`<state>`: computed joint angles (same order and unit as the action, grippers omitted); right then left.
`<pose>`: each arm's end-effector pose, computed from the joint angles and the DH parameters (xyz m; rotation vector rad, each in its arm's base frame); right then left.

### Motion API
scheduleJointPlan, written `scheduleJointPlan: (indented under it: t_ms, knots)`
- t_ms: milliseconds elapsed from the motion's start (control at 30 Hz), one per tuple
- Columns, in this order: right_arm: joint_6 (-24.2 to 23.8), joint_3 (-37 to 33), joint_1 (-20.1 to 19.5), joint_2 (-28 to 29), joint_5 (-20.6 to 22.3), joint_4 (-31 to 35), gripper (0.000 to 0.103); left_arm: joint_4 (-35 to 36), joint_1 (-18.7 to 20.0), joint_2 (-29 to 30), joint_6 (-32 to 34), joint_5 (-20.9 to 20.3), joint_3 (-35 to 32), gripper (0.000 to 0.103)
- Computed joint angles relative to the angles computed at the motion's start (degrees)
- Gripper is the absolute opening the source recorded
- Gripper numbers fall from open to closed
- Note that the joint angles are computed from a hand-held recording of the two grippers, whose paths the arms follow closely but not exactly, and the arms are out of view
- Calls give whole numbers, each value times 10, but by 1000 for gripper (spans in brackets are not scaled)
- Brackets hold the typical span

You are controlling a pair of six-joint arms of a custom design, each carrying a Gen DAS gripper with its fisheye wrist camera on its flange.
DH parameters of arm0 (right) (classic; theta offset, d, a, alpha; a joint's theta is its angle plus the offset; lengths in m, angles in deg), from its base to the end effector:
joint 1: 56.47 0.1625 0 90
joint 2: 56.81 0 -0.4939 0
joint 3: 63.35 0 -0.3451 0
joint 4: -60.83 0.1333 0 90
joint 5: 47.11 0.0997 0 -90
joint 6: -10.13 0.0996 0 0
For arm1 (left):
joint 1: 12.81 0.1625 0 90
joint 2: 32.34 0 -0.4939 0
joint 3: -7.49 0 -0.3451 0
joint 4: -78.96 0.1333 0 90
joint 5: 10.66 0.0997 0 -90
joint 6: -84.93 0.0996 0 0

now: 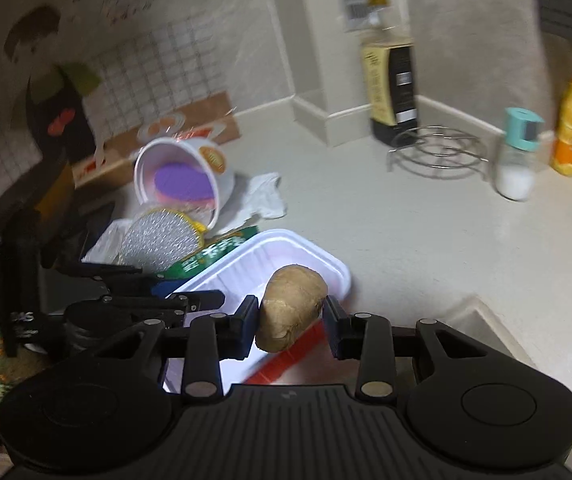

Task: Collect trash
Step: 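Carry the ginger in the right tool while the left tool carries the tray to the bin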

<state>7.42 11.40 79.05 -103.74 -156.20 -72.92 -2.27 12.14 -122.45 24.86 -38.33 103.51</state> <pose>0.6158 -0.4636 0.2991 1.1156 -2.6581 0.5523 -0.2937 -0.3810 0.5509 0.2687 2.2063 -1.0578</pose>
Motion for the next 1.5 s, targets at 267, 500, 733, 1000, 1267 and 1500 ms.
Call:
scheduleJointPlan:
  t_ms: [267, 500, 733, 1000, 1267, 1500]
  knots:
    - [16, 146, -8, -93, -28, -168, 35, -56, -82, -6, -18, 109, 76, 11]
    - [35, 229, -11, -150, -43, -225, 35, 81, -73, 49, -95, 87, 35, 11]
    - [50, 279, -18, -163, -12, -254, 35, 36, -29, 49, -84, 68, 37, 19]
    - [61, 327, -25, -176, -27, -280, 35, -203, 8, 26, 5, 17, 88, 14]
    - [60, 349, -30, -192, -56, -292, 34, -401, -26, 22, 130, 25, 143, 11]
    - [70, 401, -34, -226, -66, -344, 34, -560, -51, 61, 271, -71, 207, 10]
